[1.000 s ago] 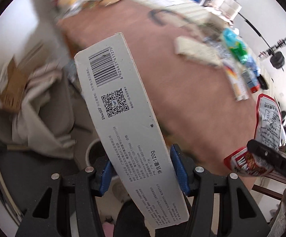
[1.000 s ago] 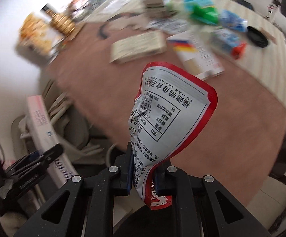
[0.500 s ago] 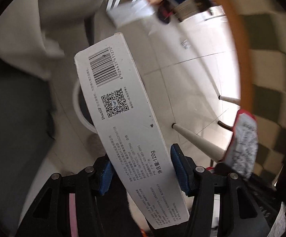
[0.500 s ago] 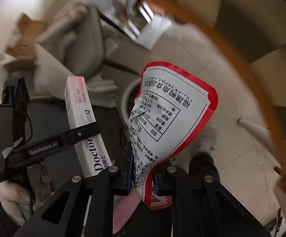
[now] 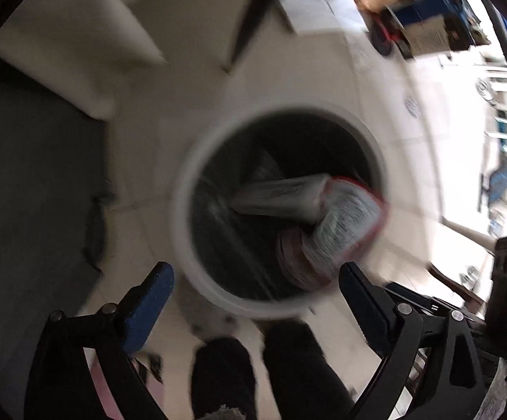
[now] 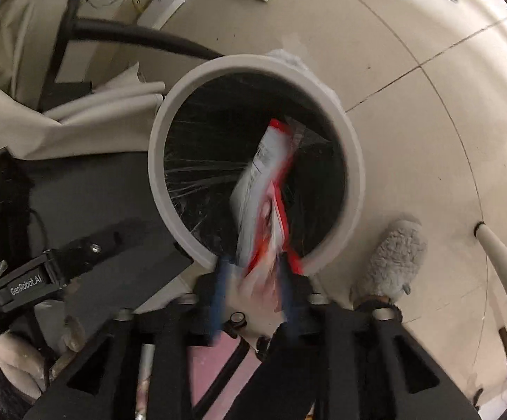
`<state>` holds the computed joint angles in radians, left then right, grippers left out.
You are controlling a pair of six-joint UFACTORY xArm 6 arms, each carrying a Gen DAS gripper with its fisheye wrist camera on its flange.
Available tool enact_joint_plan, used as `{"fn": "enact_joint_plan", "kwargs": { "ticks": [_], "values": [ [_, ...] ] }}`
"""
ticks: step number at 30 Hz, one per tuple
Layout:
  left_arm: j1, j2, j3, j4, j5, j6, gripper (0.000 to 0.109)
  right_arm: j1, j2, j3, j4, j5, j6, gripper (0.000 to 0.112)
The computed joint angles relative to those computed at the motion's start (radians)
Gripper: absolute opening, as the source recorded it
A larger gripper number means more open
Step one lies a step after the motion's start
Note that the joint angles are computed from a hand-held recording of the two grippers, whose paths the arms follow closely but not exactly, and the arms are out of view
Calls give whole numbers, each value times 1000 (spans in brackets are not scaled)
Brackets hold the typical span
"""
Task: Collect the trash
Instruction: 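Carry both items to the white bin and open both tools to drop them, then lift both tools from the bin back toward the table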
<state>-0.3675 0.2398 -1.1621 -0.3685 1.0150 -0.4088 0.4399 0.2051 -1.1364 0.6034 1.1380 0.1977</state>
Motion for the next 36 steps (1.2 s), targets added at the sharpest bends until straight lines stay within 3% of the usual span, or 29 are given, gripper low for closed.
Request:
{"fn": "enact_joint_plan", "kwargs": {
  "ticks": [4, 6, 7, 14, 24, 30, 36],
  "values": [
    [-22, -55, 30, 231, -23, -132, 96, 22, 24, -16, -84, -41, 13, 84],
    [-24, -73, 38, 243, -16, -140, 98, 39, 23, -34, -186, -53, 52, 98],
    [-28, -77, 33, 249, 0, -144, 101, 48, 15, -37, -230, -52, 72, 100],
    [-70, -109, -11, 305, 91, -173, 101, 97, -8, -86, -482, -13, 180, 100],
    [-106, -205, -75, 336, 230, -221, 101, 114, -87, -150, -560, 81, 257, 100],
    [-120, -269, -164, 342, 355, -247, 101, 125, -150, -246, -576, 203, 278, 100],
    [-143, -305, -339, 344, 545, -268, 101, 147, -168, -447, -587, 389, 292, 100]
  ]
}}
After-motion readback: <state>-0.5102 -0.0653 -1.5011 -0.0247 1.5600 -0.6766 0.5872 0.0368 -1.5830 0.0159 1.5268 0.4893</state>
